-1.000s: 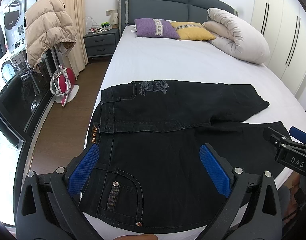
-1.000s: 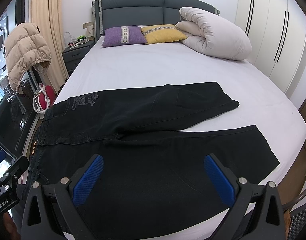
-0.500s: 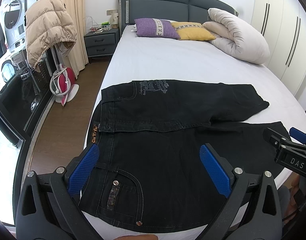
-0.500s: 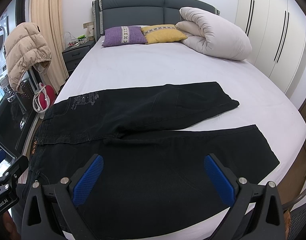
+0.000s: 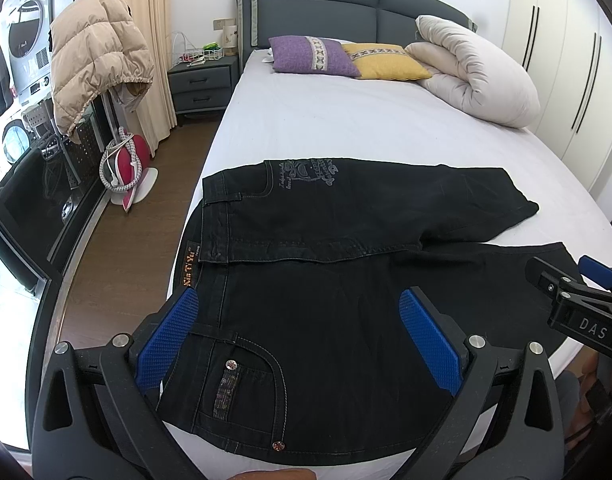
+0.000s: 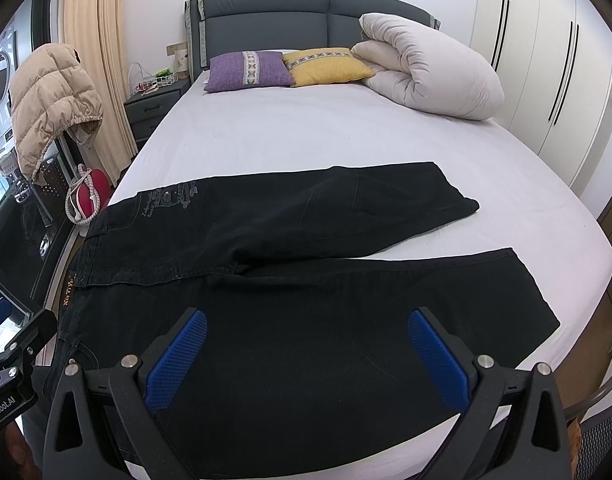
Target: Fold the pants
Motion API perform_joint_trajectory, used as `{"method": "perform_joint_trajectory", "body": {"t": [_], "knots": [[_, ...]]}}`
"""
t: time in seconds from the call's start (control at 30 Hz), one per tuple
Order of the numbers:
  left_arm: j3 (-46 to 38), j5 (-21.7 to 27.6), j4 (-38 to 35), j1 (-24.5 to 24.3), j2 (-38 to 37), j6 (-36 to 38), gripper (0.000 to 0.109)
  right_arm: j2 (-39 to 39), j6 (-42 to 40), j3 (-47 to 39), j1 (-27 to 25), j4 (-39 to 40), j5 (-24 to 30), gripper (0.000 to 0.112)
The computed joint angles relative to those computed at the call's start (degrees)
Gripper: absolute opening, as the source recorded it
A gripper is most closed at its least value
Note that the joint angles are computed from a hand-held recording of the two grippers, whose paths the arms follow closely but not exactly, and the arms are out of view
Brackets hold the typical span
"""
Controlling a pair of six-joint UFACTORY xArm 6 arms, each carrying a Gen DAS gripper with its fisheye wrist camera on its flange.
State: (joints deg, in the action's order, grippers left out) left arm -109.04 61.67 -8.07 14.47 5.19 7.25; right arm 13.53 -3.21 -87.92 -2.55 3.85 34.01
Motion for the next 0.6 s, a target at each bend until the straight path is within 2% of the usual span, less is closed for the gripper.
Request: {"method": "perform_joint_trajectory", "body": {"t": [0.6], "knots": [[0.4,-0.1,-0.1,0.0,-0.2,0.0,0.103,-0.5,0.1,0.7,0.2,-0.1,-0.2,0.103]]}}
